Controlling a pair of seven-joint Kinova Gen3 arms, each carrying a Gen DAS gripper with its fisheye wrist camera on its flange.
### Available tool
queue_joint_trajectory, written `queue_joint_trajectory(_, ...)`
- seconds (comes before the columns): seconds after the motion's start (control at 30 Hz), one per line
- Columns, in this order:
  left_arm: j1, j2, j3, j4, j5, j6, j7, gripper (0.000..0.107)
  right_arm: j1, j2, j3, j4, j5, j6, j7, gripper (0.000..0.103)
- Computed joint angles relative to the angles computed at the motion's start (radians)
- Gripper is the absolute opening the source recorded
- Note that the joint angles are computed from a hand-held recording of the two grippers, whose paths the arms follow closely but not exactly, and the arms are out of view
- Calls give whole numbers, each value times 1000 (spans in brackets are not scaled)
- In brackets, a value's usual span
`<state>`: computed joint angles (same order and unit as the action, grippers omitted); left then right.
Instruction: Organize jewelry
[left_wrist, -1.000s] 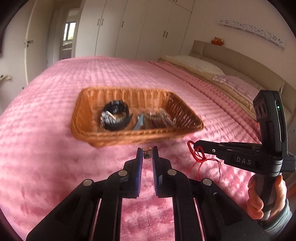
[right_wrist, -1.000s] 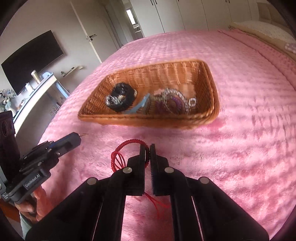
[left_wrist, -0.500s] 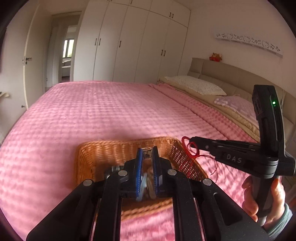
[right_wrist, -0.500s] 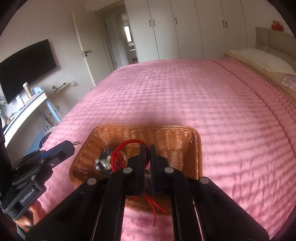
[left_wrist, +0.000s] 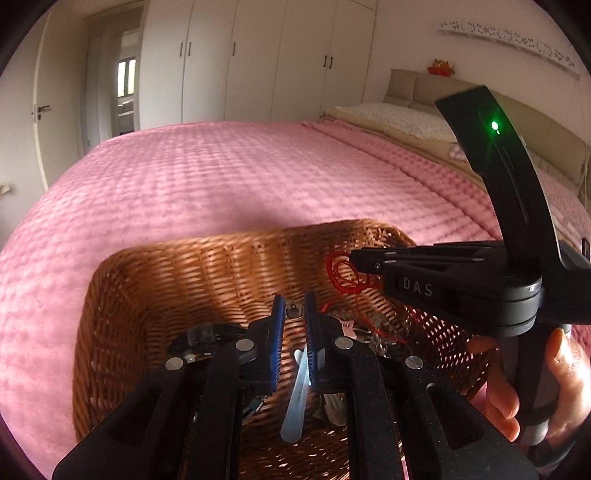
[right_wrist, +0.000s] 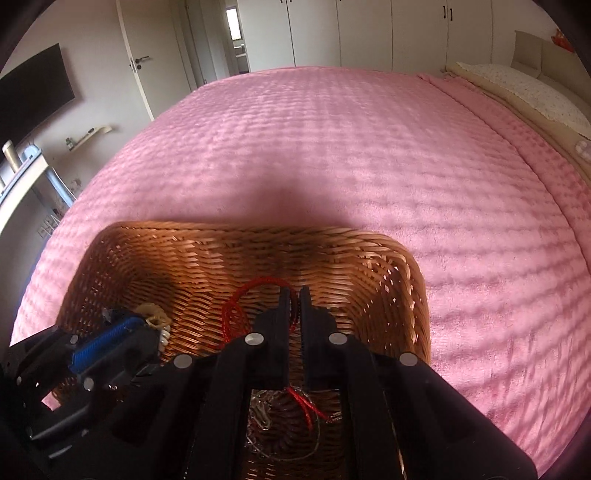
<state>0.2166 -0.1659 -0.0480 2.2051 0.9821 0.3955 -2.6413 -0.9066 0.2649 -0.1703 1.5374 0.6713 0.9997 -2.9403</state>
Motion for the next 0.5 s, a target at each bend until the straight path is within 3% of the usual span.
queue_joint_trajectory(0.07, 3, 1, 9, 6, -7, -18, -1, 10, 9, 0, -4, 2, -16, -13, 15, 4)
queue_joint_trajectory(0.1, 4, -4, 13, 10, -21, -27, 10, 15, 10, 1, -4, 2, -21, -12, 21, 6)
queue_joint_trajectory(0.13, -4, -9, 19, 12, -28, -25, 19, 32, 15, -1, -5, 3, -31, -18, 32, 7)
queue_joint_trajectory(0.17, 6, -13, 11, 15, -19, -29, 13, 40, 21, -6, -7, 8, -41, -29, 40, 7)
queue_joint_trajectory(0.27, 31, -50, -43, 27, 14, 12, -29, 42, 13, -44, -9, 39, -35, -45, 5, 7)
queue_joint_trajectory(0.5, 14, -243, -78, 63, -87, 74, 91, 57, -36, -159, -90, 86, 46, 20, -102, 8)
